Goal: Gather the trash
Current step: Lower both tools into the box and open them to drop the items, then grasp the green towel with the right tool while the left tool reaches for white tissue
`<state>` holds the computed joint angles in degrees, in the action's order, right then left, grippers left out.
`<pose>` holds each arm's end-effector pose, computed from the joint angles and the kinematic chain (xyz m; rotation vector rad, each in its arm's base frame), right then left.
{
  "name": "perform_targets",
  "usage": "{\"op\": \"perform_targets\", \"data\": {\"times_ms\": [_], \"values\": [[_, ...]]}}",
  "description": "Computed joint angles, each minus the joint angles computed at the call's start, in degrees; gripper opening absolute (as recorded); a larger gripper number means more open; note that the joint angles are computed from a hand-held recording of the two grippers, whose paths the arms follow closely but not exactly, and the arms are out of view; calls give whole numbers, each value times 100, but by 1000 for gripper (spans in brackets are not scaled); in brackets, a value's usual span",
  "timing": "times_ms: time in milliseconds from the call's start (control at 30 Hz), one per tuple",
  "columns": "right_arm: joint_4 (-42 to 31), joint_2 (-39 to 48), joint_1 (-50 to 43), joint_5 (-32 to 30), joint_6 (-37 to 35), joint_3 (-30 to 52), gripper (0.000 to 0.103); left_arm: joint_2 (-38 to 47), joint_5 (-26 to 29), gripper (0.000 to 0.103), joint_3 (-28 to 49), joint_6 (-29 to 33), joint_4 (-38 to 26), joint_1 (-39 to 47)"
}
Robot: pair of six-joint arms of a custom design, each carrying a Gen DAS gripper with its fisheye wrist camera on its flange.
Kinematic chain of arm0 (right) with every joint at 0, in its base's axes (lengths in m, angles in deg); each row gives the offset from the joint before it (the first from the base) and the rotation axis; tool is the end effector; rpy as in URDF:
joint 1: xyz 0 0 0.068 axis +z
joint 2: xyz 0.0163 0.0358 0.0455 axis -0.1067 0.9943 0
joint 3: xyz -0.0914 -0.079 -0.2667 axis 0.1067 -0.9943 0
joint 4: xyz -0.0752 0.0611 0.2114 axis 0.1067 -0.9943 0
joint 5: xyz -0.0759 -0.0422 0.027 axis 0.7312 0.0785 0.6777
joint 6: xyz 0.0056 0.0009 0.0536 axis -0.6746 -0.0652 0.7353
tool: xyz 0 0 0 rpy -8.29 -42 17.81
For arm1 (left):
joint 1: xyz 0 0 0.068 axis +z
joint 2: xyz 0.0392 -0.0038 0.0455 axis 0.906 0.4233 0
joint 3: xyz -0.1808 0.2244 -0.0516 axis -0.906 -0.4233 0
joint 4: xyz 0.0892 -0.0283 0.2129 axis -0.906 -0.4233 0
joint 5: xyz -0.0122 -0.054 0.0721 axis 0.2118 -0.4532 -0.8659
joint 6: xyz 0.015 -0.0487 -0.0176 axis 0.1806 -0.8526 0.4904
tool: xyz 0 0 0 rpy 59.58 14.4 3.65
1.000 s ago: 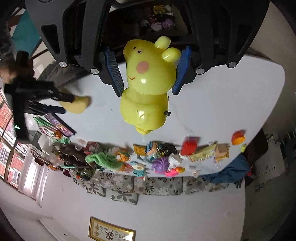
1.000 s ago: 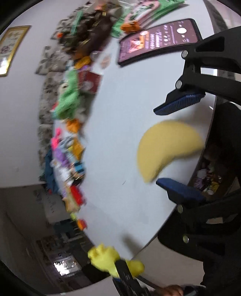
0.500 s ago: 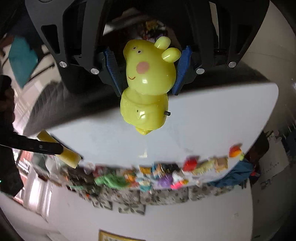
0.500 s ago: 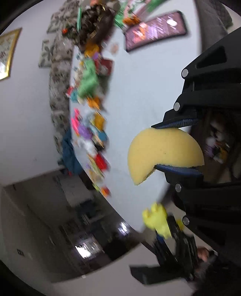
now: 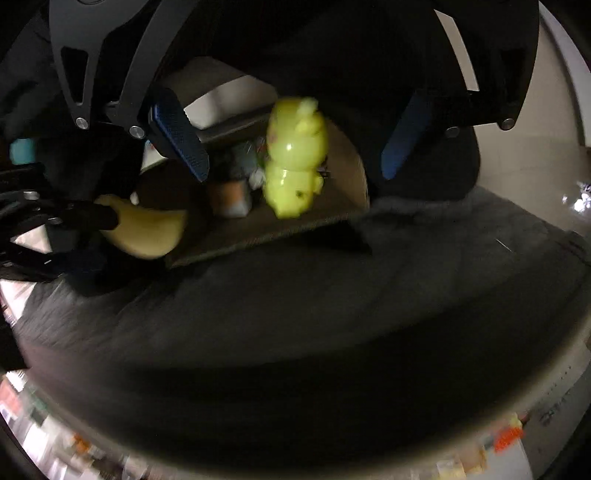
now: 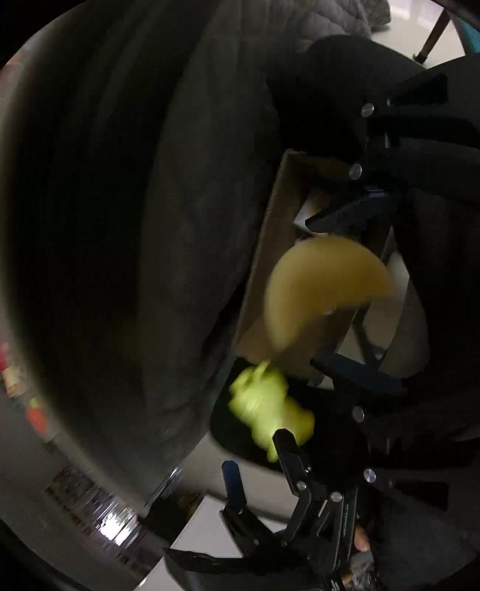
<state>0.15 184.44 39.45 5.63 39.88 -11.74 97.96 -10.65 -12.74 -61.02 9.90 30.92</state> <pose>0.1391 0.1373 0.0518 0.1001 2.7317 0.3886 0.1825 -0.1238 0.1598 0.9645 2.6460 -0.1332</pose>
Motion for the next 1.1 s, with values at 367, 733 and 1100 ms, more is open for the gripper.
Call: {"op": "perform_targets", "data": {"times_ms": [367,733,1100], "values": [[-3839,-4337,865,1226,-147,526,69,-813,-116,92,698,54,-1297,-8],[-4637,-4140,-4664,-3,-3664,3119,86,-115,-660,94,4356,-271,-1710,402],[-5718,-814,-5373,-392,-4906,6134,10,2057,-855,94,6227,-834,-2011,90]]}}
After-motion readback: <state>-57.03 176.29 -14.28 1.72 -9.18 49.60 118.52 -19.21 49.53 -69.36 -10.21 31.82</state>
